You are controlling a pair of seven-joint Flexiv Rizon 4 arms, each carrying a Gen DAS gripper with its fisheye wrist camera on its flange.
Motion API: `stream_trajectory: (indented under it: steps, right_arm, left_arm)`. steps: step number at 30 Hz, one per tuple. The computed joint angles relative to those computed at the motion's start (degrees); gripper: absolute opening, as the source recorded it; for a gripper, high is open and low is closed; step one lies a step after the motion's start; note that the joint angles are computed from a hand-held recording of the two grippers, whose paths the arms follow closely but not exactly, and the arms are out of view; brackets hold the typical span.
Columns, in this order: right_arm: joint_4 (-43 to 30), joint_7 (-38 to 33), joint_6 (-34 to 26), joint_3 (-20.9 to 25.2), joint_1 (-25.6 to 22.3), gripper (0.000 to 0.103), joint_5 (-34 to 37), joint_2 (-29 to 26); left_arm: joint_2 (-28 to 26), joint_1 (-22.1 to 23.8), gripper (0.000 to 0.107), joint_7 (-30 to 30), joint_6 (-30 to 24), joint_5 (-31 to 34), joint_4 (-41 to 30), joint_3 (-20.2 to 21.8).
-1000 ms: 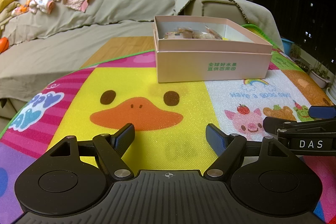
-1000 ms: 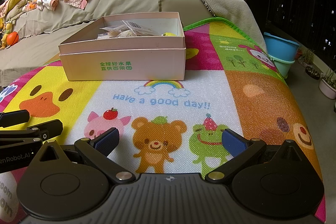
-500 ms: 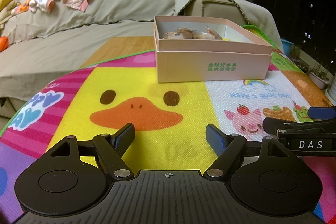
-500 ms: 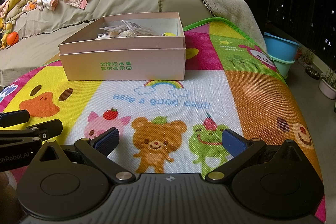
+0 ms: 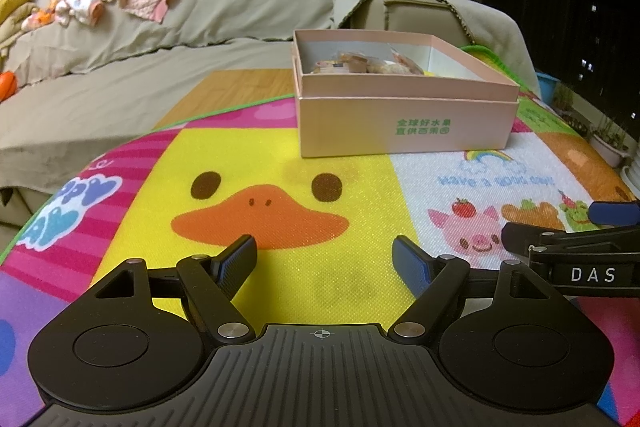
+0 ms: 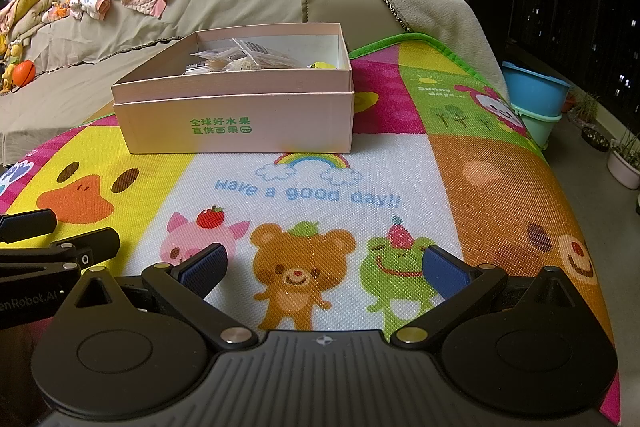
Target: Organize objects
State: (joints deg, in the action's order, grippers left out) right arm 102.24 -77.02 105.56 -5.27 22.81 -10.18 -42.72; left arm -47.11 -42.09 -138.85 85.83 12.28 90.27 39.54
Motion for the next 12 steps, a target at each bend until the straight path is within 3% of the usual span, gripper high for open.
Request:
stream_trajectory:
  steps: [12]
  right_arm:
    - [0.00,-0.13,-0.02,-0.02,0.06,0.103,0.16,0.02]
  left_arm:
    - [0.16,0.26,0.081,-0.17,0.29,0.28,0.16,-0.26]
